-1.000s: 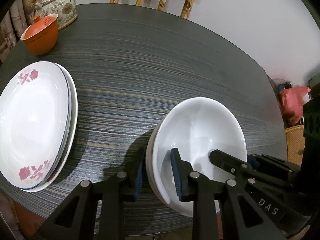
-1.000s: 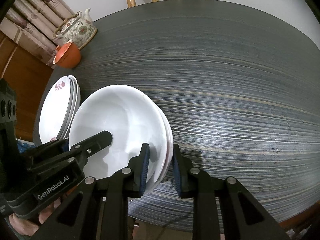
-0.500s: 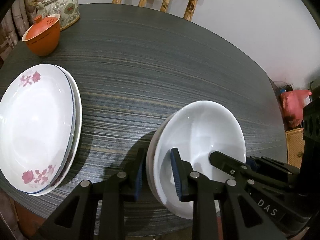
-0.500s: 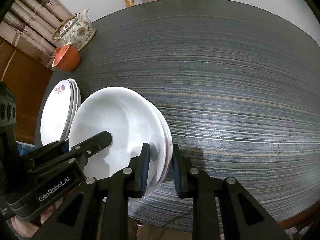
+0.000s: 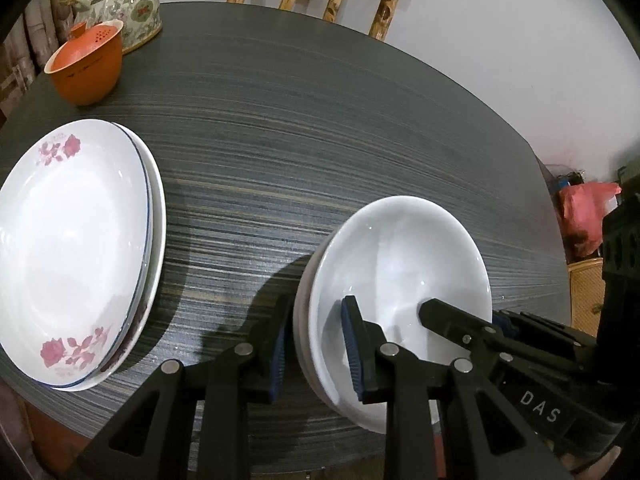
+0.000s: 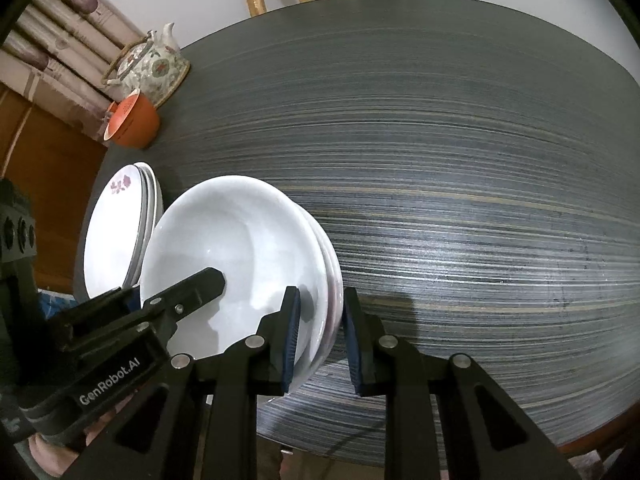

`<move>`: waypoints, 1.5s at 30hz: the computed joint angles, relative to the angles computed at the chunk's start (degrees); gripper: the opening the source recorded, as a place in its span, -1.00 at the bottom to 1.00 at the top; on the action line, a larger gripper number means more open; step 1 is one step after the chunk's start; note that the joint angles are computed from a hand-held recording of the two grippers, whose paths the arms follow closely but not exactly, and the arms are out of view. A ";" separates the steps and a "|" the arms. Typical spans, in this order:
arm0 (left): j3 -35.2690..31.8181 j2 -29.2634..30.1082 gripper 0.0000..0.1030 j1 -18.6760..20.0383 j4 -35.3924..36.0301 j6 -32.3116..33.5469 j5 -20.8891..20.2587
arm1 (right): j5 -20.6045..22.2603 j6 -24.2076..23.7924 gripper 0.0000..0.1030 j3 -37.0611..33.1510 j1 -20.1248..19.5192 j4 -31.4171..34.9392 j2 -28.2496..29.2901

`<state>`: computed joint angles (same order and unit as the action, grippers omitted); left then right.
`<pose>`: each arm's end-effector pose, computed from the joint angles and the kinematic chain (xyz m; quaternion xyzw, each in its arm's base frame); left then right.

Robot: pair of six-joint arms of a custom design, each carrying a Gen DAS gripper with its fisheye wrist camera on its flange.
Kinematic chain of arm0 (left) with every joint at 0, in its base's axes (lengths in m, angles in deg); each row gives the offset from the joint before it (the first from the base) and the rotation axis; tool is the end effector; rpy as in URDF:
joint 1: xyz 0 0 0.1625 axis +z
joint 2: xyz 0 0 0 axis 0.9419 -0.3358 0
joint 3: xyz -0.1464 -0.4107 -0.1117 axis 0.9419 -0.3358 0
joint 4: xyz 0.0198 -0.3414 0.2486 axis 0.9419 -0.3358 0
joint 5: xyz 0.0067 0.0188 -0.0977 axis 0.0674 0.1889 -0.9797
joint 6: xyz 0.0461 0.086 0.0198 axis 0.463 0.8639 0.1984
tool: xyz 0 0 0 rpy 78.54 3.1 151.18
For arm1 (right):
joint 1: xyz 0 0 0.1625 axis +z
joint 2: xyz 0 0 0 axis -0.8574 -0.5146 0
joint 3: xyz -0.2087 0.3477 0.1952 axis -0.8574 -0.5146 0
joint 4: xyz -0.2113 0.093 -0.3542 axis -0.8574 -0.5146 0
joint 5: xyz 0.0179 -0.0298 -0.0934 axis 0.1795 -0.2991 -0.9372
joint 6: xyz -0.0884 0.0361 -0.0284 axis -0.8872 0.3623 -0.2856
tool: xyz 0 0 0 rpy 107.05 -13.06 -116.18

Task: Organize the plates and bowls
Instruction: 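Lift the bowl stack with both grippers toward the rose-pattern plate stack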

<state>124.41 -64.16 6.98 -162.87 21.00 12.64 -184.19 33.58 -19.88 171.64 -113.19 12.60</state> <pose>-0.0023 -0.7825 0.2651 0.2426 0.9528 -0.0035 0.1827 0.3655 -0.6946 -0.1215 -0.1317 -0.9295 0.2339 0.2530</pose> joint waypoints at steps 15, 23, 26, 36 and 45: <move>0.95 -0.43 -0.51 0.16 -1.99 1.58 0.02 | -1.21 -0.30 -0.56 0.12 0.52 -1.10 0.69; -0.19 -0.02 -0.52 0.28 -0.31 -0.21 -0.58 | -2.44 -0.05 -0.57 -1.99 0.80 1.13 1.56; -0.73 0.22 -0.52 0.40 -0.01 -0.35 -0.56 | -2.40 0.14 -0.58 -2.16 0.75 1.49 1.48; -2.06 0.66 -0.52 0.47 1.05 -0.61 -0.78 | -2.06 0.77 -0.60 -2.77 0.80 2.04 1.48; -1.81 0.22 -0.52 0.43 0.60 -0.46 -0.88 | -1.96 0.37 -0.60 -2.64 0.89 1.83 1.09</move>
<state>122.60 -63.94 7.41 -162.27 20.54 11.76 -186.15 33.95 -22.52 172.53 -111.36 13.69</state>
